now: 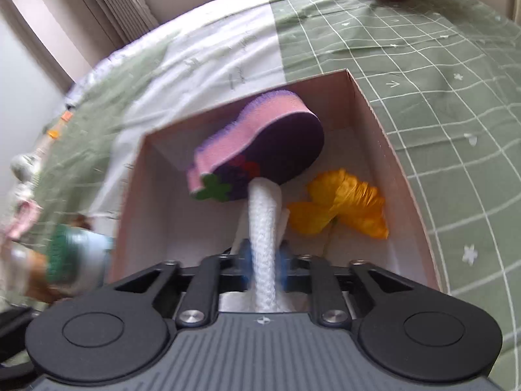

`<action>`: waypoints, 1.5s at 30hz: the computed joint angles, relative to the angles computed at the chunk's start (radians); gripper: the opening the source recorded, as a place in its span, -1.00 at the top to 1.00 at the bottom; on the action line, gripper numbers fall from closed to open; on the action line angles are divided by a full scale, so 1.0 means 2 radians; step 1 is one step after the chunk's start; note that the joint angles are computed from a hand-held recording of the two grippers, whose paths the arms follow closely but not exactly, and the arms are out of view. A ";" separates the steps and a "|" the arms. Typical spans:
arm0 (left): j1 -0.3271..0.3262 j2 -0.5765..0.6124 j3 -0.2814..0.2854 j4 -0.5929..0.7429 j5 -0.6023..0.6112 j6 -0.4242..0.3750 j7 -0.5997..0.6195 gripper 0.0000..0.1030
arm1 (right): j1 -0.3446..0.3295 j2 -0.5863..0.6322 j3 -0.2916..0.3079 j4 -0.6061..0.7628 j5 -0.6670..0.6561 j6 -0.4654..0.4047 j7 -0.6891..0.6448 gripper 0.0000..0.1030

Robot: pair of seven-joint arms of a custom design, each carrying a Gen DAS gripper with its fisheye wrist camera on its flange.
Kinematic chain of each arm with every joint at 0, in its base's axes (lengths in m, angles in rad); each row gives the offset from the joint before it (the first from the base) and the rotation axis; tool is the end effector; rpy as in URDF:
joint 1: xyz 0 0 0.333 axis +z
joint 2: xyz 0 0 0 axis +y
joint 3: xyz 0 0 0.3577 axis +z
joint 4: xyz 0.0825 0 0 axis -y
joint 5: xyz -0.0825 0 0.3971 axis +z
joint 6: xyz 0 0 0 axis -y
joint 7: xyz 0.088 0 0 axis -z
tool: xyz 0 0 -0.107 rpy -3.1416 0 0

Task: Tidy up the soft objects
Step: 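Carry tissue and cable into the pink box and open both tools, then move both tools back over the remaining items beside the box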

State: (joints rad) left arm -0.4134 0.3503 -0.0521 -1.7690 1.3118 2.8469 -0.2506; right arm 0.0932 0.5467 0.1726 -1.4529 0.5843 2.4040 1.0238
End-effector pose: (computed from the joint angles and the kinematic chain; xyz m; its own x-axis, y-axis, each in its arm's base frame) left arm 0.6030 -0.3556 0.4501 0.0682 -0.9589 0.2755 -0.5725 -0.2638 -0.7763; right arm 0.7538 0.1786 0.4479 0.4640 -0.8086 -0.3616 -0.8233 -0.2431 -0.5129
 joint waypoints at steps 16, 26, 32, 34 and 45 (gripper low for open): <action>0.035 -0.187 -0.079 -0.233 0.080 -0.146 -0.189 0.66 | -0.016 -0.205 0.002 -0.211 0.235 0.117 -0.326 -0.25; 0.076 -0.267 -0.114 -0.342 0.038 -0.181 -0.259 0.66 | 0.072 -0.230 -0.004 -0.311 0.352 0.193 -0.478 -0.25; 0.099 -0.233 -0.103 -0.301 0.126 -0.125 -0.206 0.66 | 0.102 -0.243 -0.018 -0.365 0.352 0.175 -0.468 -0.25; 0.105 -0.205 -0.094 -0.273 0.127 -0.118 -0.183 0.66 | 0.104 -0.246 -0.023 -0.376 0.346 0.163 -0.460 -0.25; 0.123 -0.144 -0.053 -0.236 0.098 -0.013 -0.141 0.53 | 0.104 -0.235 -0.031 -0.387 0.459 0.176 -0.599 -0.32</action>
State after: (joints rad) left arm -0.1677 0.0624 -0.1579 -2.2406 1.5086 2.8219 -0.5329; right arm 0.3017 0.0770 0.1097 -2.2274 1.5022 2.7552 -0.1736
